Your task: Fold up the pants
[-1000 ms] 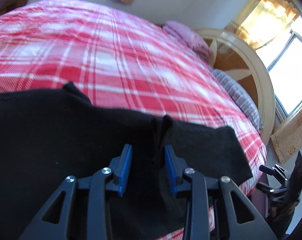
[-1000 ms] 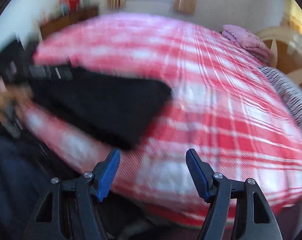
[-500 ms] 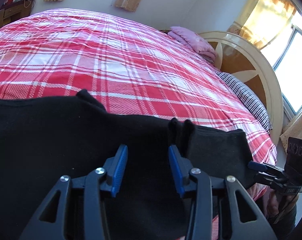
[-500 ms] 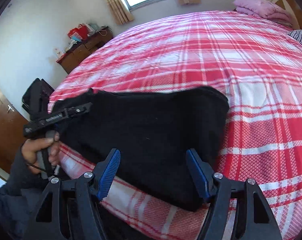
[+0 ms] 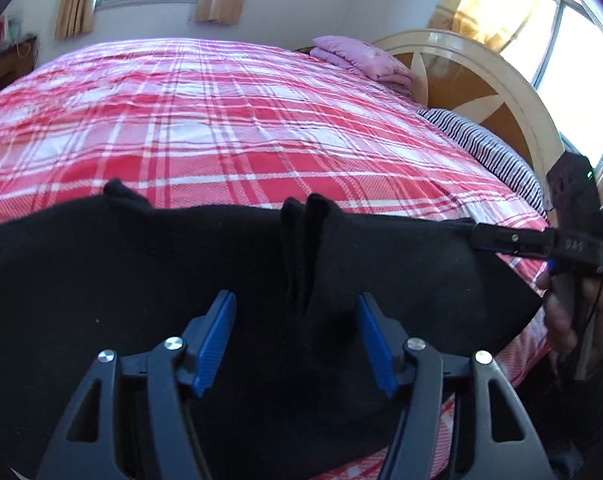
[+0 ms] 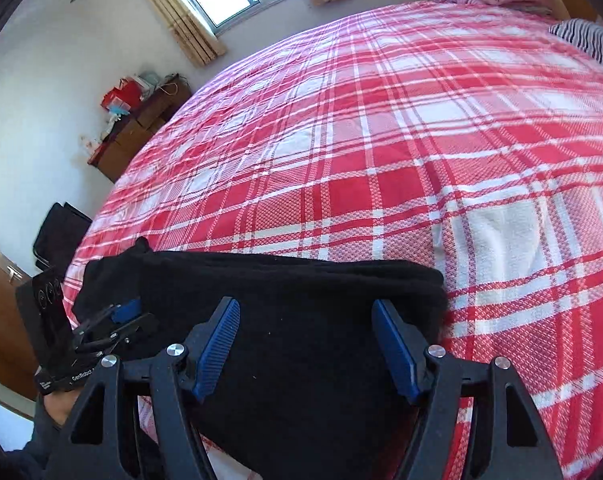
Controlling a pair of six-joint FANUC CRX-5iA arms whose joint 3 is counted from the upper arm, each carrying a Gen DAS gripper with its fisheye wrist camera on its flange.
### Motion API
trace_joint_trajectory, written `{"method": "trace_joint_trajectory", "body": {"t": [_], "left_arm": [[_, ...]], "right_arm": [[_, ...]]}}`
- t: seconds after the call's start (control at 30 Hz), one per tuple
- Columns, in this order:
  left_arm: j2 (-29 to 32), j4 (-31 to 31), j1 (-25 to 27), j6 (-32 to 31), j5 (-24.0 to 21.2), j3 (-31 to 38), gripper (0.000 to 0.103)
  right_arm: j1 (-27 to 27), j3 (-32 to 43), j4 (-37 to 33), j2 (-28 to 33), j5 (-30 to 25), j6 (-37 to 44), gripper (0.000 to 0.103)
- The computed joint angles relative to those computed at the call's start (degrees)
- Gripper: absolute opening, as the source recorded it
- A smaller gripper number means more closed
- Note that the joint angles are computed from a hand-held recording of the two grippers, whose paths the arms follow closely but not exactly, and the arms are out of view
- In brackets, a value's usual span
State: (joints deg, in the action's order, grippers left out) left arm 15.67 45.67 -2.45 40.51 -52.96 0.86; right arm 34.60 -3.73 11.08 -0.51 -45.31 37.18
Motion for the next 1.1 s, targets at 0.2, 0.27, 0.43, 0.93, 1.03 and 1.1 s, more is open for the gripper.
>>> {"method": "trace_joint_trajectory", "body": {"t": [0.2, 0.27, 0.43, 0.93, 1.03, 1.1], "left_arm": [[-0.18, -0.49, 0.7, 2.65, -0.5, 0.87, 0.064], [-0.88, -2.15, 1.09, 4.16, 1.06, 1.02, 0.066], [-2.73, -5.53, 3.04, 6.6, 6.83, 0.08, 0.077], [-1.87, -12.22, 6.39, 11.98, 8.54, 2.74, 0.077], [-2.06, -13.63, 6.83, 12.79, 8.73, 3.18, 0.077], [-2.11, -13.93, 7.25, 13.17, 8.67, 3.45, 0.077]], "right_arm": [[4.1, 2.95, 3.28, 1.45, 0.67, 2.42, 0.07], [5.43, 5.6, 3.51, 3.73, -0.17, 4.82, 0.07], [7.62, 10.08, 5.11, 9.19, -1.49, 7.21, 0.07], [11.72, 15.88, -1.37, 15.05, -1.99, 20.88, 0.078], [11.04, 14.0, -2.3, 13.06, 1.49, 19.97, 0.078], [11.04, 12.97, 0.02, 12.47, 2.09, 18.01, 0.078]]}}
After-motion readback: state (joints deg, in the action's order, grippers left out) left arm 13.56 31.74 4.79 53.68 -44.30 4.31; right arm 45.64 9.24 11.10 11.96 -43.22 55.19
